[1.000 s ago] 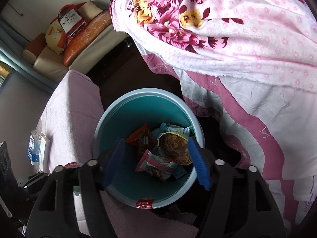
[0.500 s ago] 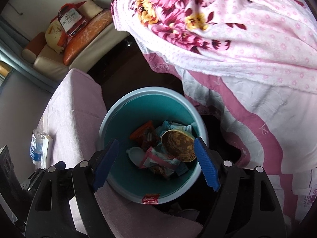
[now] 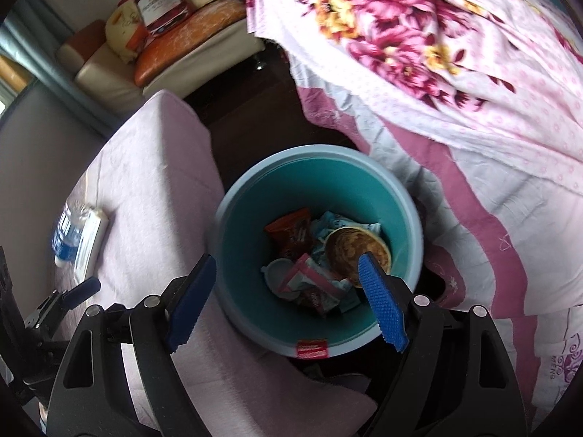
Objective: Collect trash
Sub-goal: 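Move both open tools back to the water bottle and white box, then grasp the water bottle with the left tool while the right grasps the white box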
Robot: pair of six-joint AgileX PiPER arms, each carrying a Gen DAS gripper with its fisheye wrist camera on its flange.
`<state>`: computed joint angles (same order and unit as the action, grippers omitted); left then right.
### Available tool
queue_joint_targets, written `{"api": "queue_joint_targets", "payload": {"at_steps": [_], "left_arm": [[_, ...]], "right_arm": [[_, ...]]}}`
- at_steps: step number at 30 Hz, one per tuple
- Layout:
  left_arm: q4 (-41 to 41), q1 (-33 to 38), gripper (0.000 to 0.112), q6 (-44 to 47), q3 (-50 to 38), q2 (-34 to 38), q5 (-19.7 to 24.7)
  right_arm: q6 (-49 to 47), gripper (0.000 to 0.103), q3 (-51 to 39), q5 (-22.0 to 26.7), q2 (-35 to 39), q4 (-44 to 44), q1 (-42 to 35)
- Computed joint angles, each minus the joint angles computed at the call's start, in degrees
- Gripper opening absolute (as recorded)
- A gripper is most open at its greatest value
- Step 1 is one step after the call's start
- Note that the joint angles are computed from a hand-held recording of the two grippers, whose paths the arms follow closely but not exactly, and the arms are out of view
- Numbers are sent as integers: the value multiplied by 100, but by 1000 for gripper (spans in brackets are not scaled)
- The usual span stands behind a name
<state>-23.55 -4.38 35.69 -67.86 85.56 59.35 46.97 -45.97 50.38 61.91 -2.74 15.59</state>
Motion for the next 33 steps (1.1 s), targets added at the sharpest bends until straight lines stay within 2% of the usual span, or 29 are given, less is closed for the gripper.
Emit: {"api": "queue_joint_targets", "payload": {"at_steps": [6, 10, 22, 29, 33], "left_arm": [[-256, 786, 88, 472, -95, 38, 198], [-366, 1272, 89, 768, -259, 122, 337], [-546, 2567, 92, 1665, -1167, 756, 490], [-435, 3012, 92, 2179, -2479, 1657, 384], [-253, 2974, 92, 2369, -3638, 2463, 749]], "right_arm": [[748, 81, -563, 178, 534, -426, 894], [865, 81, -861, 254, 811, -495, 1154], [886, 81, -2822, 687, 2583, -506, 2085], [309, 81, -4204, 950, 3777, 13, 2125], [19, 81, -5121, 1256, 4489, 213, 2118]]}}
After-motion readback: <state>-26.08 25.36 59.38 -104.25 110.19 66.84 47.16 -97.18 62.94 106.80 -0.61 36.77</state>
